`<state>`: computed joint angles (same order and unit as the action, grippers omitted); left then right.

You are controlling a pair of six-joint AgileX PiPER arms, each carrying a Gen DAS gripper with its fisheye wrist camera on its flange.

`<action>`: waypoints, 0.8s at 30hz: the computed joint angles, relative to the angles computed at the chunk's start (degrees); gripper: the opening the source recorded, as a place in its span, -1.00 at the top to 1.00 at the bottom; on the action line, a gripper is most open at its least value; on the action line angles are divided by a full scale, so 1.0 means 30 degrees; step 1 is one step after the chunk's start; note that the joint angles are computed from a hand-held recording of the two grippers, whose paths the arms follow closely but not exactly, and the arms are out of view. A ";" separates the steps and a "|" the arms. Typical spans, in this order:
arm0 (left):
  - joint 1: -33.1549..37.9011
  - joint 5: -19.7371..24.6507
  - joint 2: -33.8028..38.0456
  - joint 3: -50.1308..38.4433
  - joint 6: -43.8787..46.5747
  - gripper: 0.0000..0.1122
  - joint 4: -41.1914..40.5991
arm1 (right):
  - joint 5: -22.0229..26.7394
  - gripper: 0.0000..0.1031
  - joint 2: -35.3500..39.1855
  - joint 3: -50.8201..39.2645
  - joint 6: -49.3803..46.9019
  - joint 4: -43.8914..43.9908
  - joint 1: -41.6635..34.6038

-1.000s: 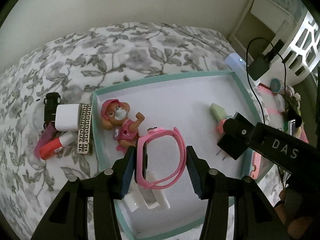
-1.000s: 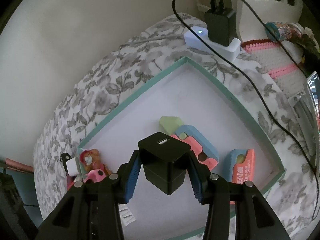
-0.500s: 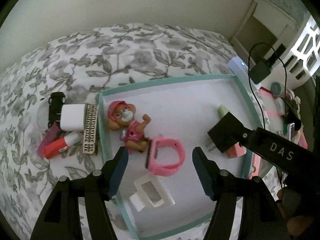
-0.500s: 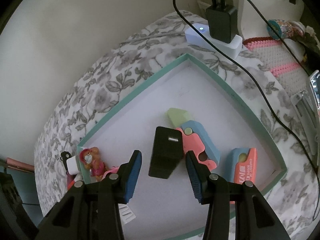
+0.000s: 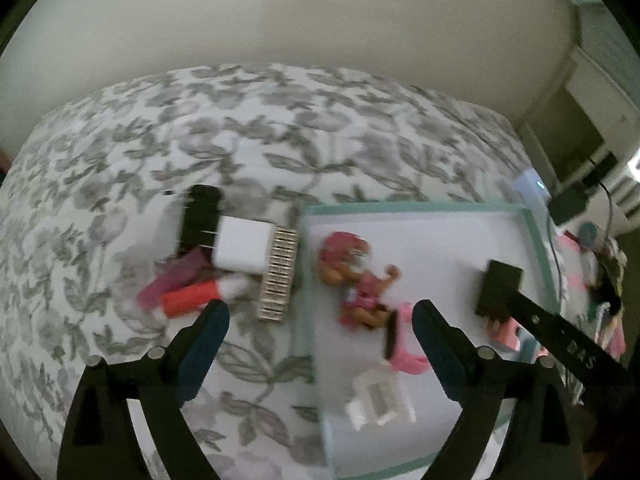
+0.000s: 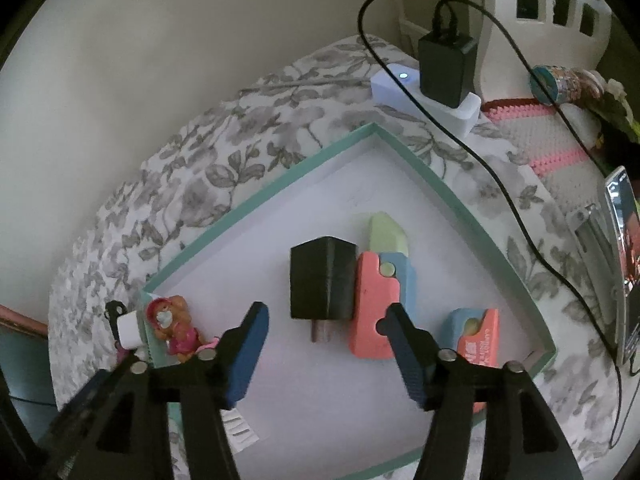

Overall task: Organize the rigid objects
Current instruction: 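Move both open grippers back toward the remaining pile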

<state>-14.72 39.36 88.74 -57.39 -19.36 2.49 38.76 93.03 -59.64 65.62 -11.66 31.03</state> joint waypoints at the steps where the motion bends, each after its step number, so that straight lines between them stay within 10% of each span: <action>1: 0.0232 0.0027 0.0033 0.0010 -0.0131 -0.66 0.0084 | 0.0086 -0.31 0.0113 -0.0102 -0.0026 -0.0101 0.0070; 13: 0.3228 0.0026 0.0240 0.0545 0.0197 -0.73 -0.1430 | 0.0387 -1.00 0.0856 -0.0733 0.0094 -0.1373 0.0752; 24: 0.5086 -0.0093 0.0005 0.0401 0.1010 -0.73 -0.1464 | 0.0158 -1.00 0.1208 -0.1216 -0.0169 -0.1794 0.1311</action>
<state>0.54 39.08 88.75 -56.19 -16.33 -1.90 39.24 96.66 -63.29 65.11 -17.05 34.96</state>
